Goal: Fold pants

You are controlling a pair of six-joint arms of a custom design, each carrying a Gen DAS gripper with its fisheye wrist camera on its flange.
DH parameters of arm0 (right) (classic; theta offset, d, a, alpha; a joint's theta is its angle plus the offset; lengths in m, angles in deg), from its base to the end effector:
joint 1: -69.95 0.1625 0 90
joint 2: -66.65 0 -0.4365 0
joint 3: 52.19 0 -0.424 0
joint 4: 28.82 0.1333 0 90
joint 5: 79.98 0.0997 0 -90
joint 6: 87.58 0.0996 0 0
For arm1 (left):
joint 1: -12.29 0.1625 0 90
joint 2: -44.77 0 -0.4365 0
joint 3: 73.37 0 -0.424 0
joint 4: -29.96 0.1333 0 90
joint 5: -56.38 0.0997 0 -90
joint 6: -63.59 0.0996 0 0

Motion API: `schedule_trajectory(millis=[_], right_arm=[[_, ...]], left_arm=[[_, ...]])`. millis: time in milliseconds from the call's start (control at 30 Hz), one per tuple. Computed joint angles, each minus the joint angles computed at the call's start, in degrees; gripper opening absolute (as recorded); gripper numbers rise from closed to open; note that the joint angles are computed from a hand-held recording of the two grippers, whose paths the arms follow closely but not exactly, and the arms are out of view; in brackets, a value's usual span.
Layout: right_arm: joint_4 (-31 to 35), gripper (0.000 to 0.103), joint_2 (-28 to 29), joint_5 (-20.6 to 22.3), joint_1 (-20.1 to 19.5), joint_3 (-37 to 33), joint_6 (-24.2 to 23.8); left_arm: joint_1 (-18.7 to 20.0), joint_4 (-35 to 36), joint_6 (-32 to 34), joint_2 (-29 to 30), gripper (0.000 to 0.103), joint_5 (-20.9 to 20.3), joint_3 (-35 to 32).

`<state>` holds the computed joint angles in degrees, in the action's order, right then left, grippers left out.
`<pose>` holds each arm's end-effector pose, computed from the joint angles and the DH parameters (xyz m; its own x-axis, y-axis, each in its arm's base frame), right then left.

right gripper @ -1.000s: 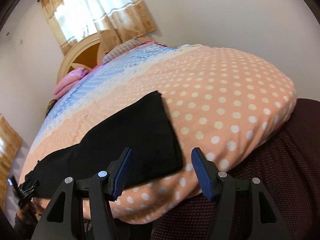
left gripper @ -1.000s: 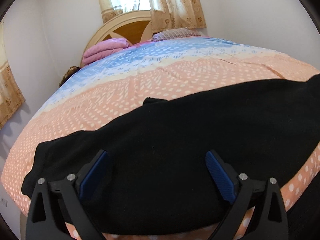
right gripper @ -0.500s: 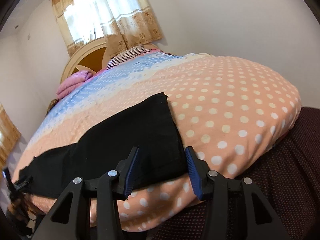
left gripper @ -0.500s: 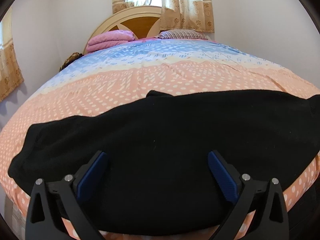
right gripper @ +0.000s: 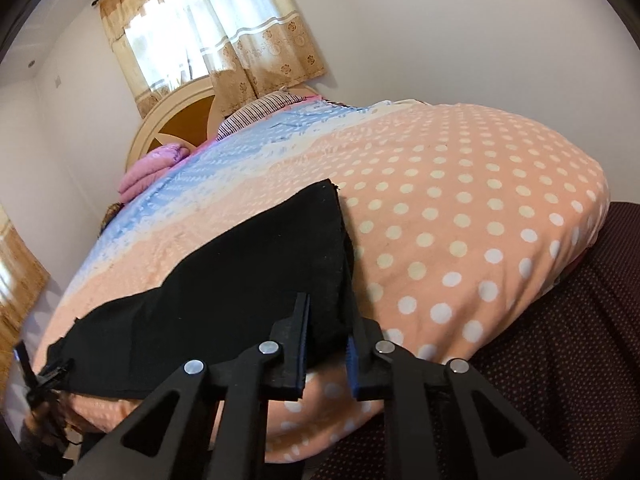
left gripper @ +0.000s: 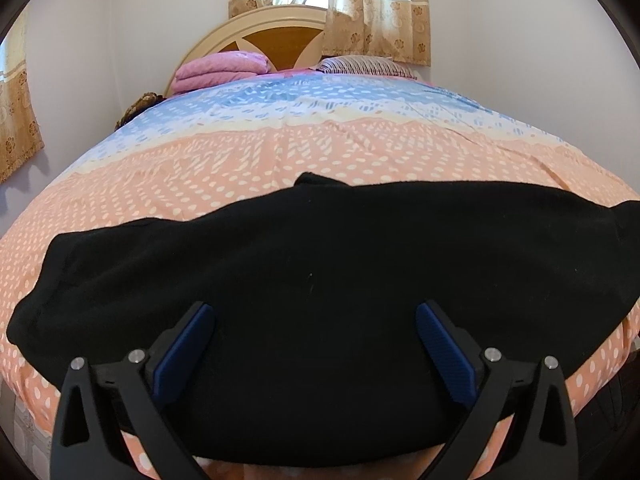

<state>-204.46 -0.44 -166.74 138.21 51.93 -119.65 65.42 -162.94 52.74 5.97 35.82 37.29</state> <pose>-0.1113 -0.6542 0.3183 -0.9292 -0.0461 0.3667 -0.2932 0.6959 -0.6556 -0.1641 -0.5965 0.0545 -0.6572 -0.3014 -0.6908 0.3975 0.6402 -0.6574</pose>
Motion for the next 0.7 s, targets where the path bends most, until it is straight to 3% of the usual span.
schedule_trajectory(millis=[367, 700], right_arm=[[-4.8, 0.014, -2.4, 2.7, 2.7, 3.7, -2.0], [-5.7, 0.013, -0.5, 0.2, 13.2, 5.0, -10.3]], left_arm=[[-0.1, 3.1, -2.1, -1.4, 0.103, -0.2, 0.7], [-0.9, -2.2, 2.5, -3.4, 0.103, -1.8, 2.6]])
